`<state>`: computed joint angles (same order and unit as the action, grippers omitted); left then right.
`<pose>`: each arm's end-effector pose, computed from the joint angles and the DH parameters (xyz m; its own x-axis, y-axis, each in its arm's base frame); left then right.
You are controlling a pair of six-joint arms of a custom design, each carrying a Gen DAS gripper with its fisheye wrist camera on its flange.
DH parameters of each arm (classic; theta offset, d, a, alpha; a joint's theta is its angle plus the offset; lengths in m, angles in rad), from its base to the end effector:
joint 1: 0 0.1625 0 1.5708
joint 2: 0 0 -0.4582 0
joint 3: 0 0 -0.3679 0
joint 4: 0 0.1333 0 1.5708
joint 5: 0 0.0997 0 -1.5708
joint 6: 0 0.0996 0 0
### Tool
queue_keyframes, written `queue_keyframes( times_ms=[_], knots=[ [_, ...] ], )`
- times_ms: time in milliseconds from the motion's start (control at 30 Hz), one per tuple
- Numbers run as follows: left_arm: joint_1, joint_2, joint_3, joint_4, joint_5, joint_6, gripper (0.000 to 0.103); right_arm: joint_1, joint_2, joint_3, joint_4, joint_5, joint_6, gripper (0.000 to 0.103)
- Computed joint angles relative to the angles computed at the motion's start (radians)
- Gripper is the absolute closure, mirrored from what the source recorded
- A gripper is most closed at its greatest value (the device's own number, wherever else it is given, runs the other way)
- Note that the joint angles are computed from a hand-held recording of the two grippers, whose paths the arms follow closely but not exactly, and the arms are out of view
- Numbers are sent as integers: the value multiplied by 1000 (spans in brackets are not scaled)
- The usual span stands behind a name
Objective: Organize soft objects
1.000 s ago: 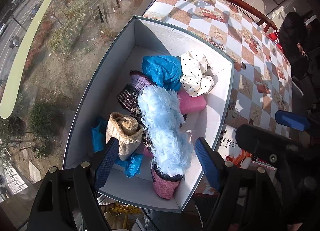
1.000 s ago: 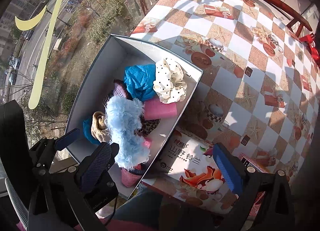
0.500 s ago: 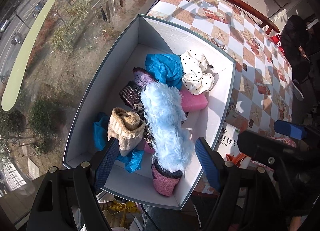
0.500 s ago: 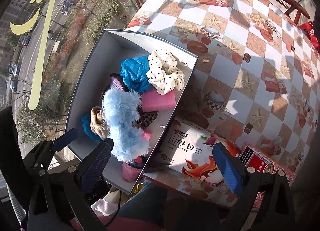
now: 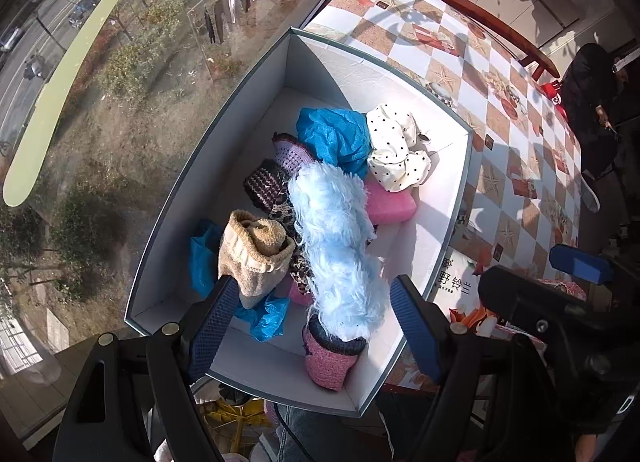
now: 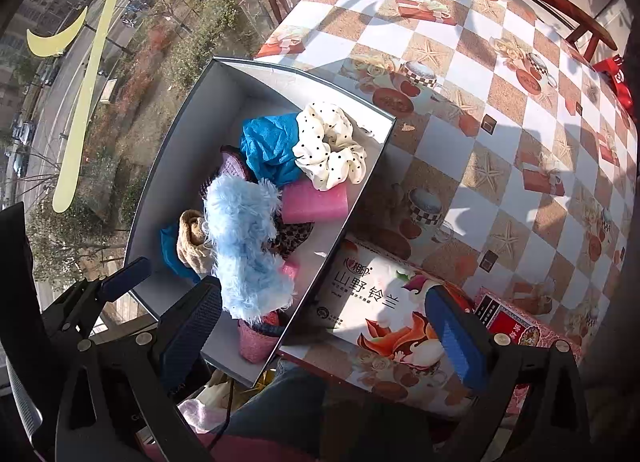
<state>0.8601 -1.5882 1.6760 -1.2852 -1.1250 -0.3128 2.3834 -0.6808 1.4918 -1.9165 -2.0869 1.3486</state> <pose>-0.1395 -0.4322 0.4683 -0.7399 0.4563 -0.4942 0.3991 0.8892 0.2235 0.5368 -0.3925 0.0620 -0.7293 0.4267 0.5349 0.2835 0.8999 -0.3313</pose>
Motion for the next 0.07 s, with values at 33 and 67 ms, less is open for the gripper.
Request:
queue_keyframes(
  times_ms=[33, 67],
  knots=[
    [-3, -10, 5, -21, 3, 14, 22, 1, 0, 0, -1, -2, 2, 1],
    [-3, -15, 5, -36, 2, 24, 22, 1, -3, 4, -8, -3, 5, 1]
  ],
)
